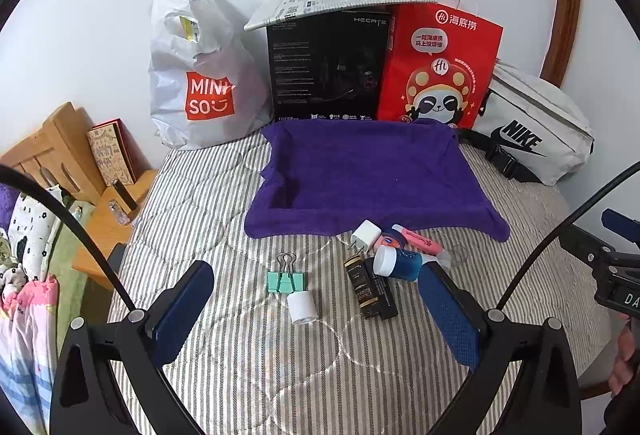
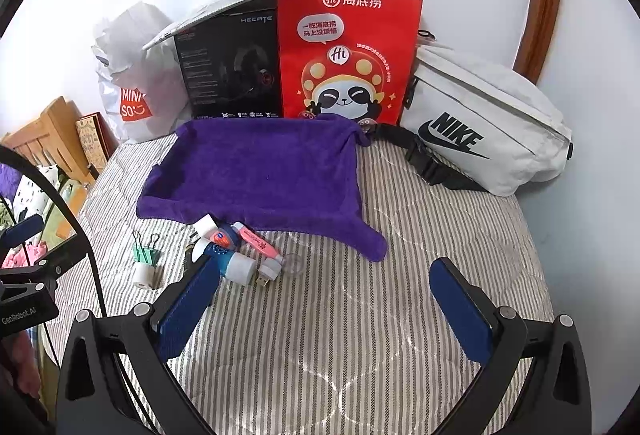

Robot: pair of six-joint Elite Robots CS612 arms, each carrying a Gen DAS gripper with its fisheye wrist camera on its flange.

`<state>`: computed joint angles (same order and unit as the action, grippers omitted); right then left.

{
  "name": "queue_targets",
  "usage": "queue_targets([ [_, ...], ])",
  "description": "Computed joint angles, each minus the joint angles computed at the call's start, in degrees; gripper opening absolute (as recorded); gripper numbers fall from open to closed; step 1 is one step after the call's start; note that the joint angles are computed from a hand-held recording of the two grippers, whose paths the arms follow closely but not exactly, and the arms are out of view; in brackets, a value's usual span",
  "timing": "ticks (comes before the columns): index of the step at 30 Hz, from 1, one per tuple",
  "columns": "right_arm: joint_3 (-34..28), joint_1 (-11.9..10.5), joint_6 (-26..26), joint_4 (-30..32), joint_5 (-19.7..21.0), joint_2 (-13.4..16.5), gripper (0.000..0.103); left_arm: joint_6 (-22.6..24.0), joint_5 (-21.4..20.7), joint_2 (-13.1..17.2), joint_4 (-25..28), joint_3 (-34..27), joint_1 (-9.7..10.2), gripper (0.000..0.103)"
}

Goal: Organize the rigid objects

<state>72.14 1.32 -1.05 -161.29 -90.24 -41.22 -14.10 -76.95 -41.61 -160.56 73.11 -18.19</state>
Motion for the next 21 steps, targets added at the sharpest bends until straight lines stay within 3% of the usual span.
queue_targets([
  [13,-1.8,-0.7,-0.1,1.3,2.4,2.1,0.103,1.3,-0.1,4.8,4.5,-4.0,1.38,0.103],
  [21,-3.7,-0.9,-0.2,4.4,3.1,3.9,0.103,-0.2,-3.7,8.9,8.2,-8.1,2.89,0.102],
])
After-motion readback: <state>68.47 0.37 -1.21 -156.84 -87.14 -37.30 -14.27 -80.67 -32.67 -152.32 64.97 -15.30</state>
